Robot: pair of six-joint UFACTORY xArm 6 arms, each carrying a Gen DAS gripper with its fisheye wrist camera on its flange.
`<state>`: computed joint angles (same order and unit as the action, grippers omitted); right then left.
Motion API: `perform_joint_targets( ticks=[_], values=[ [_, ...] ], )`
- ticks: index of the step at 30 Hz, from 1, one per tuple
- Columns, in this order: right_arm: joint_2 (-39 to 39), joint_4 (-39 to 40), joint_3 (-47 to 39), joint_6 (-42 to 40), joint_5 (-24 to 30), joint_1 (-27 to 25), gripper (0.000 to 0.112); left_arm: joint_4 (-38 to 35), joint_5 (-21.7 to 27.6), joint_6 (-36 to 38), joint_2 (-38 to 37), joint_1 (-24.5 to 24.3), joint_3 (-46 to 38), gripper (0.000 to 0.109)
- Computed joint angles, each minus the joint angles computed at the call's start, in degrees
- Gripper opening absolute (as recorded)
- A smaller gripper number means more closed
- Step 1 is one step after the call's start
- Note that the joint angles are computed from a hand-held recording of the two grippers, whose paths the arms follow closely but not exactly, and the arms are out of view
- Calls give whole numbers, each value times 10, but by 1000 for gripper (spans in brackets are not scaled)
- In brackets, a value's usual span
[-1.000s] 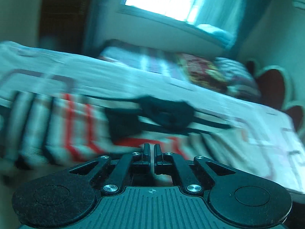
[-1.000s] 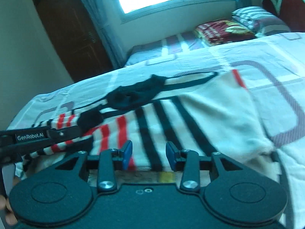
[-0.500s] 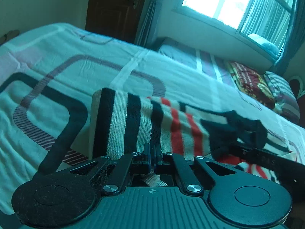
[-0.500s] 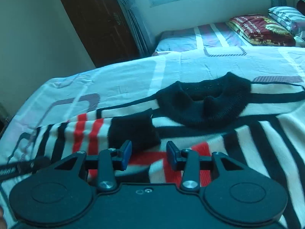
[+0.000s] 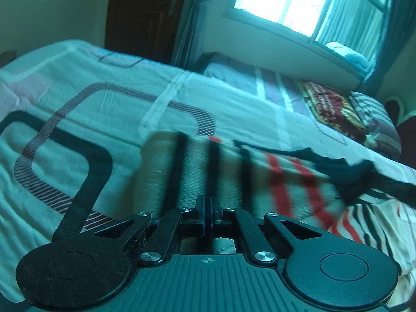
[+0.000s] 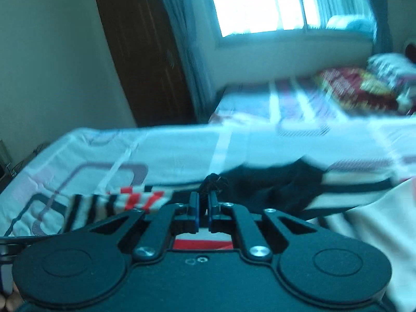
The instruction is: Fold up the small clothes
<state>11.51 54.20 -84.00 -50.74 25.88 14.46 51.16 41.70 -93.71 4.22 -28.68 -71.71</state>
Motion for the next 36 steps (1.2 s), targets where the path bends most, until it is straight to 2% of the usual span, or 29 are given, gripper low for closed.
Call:
perform_joint_targets(
  ticks=[3, 6, 9, 11, 14, 16, 18, 20, 22, 24, 25, 26, 29, 31, 34, 36],
  values=[
    [-37, -7, 32, 7, -15, -35, 7, -1, -9, 17, 9, -10, -13, 1],
    [-51, -67, 63, 51, -29, -71, 7, -38, -27, 55, 34, -15, -32, 1],
    [-49, -140, 94, 113, -22, -97, 7, -72, -23, 78, 61, -21, -47, 1],
    [-42, -155, 100, 123, -1, -104, 8, -59, -12, 78, 69, -28, -50, 1],
    [-39, -120, 91, 125, 31, -118, 28, -65, -7, 85, 61, -32, -48, 1],
    [-38, -90, 91, 122, 17, -120, 54, -61, -3, 82, 50, -34, -41, 1],
    [-25, -108, 80, 156, 12, -122, 60, -60, -1, 81, 43, -32, -34, 1],
    [-2, -114, 54, 179, 43, -126, 49, -62, -2, 78, 42, -28, -33, 1],
    [16, -113, 26, 192, 98, -135, 27, -63, 6, 81, 45, -24, -42, 1],
    [18, -127, 29, 190, 82, -124, 26, -62, 11, 85, 52, -16, -54, 1],
    [14, -136, 35, 178, 72, -119, 15, -60, 16, 87, 56, -12, -62, 1],
    [7, -132, 43, 159, 65, -117, 11, -61, 19, 93, 62, -7, -71, 1],
    [-22, -118, 77, 125, 14, -115, 9, -86, 9, 117, 80, 16, -95, 1],
    [-28, -145, 90, 138, -20, -117, 9, -101, -3, 127, 94, 28, -108, 1],
    [-10, -135, 63, 133, 54, -137, 11, -107, -13, 141, 119, 36, -130, 1],
    [-11, -123, 67, 127, 44, -136, 19, -106, -17, 148, 130, 39, -141, 1]
  ],
)
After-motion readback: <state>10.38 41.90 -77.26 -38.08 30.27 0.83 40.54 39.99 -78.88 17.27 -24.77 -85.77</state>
